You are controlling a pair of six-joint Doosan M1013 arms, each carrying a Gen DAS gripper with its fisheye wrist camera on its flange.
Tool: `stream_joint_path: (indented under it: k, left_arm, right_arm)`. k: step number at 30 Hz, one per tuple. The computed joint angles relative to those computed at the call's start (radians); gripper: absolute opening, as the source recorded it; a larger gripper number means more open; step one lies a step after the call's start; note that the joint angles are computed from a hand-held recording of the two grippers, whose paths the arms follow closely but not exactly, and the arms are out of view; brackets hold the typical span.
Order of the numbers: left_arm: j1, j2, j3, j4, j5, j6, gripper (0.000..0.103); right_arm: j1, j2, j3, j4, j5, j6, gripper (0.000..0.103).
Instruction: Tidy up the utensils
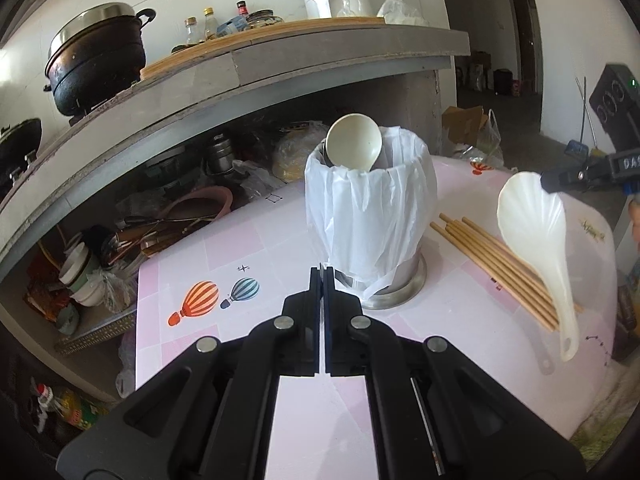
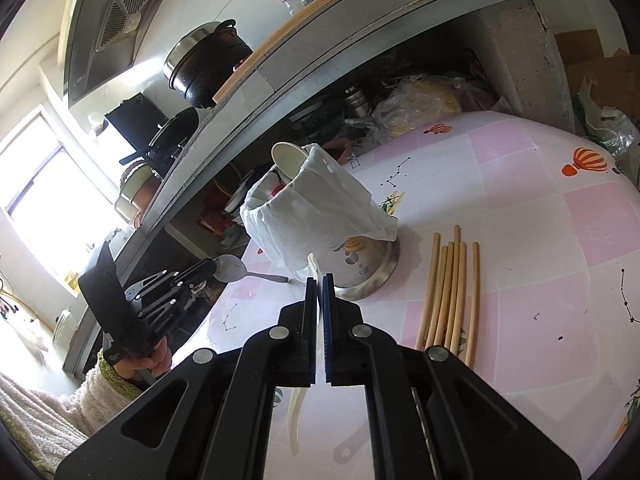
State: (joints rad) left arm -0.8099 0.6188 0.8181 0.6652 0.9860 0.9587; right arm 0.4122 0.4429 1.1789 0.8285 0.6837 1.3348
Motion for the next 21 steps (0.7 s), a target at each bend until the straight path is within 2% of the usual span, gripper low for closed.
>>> stream_joint_path:
  k: [10,15,21]
  left_arm:
    - [-0.01,-0.008,0.005,-0.035,-0.006,-0.011,0.0]
    - [-0.038,0.029,-0.024,-0.051,-0.002,0.058,0.0]
    - [-0.065,0.098,-0.085,-0.091,0.066,0.152,0.0]
  right_arm:
    - [0.004,-0.008,0.011,0.014,-0.009,-0.02,0.003]
    - [0.003,-0.02,0.024,-0.011,-0.028,-0.016,0.003]
    - [-0.005,-0.04,0.061,-0.024,-0.049,0.002,0.003]
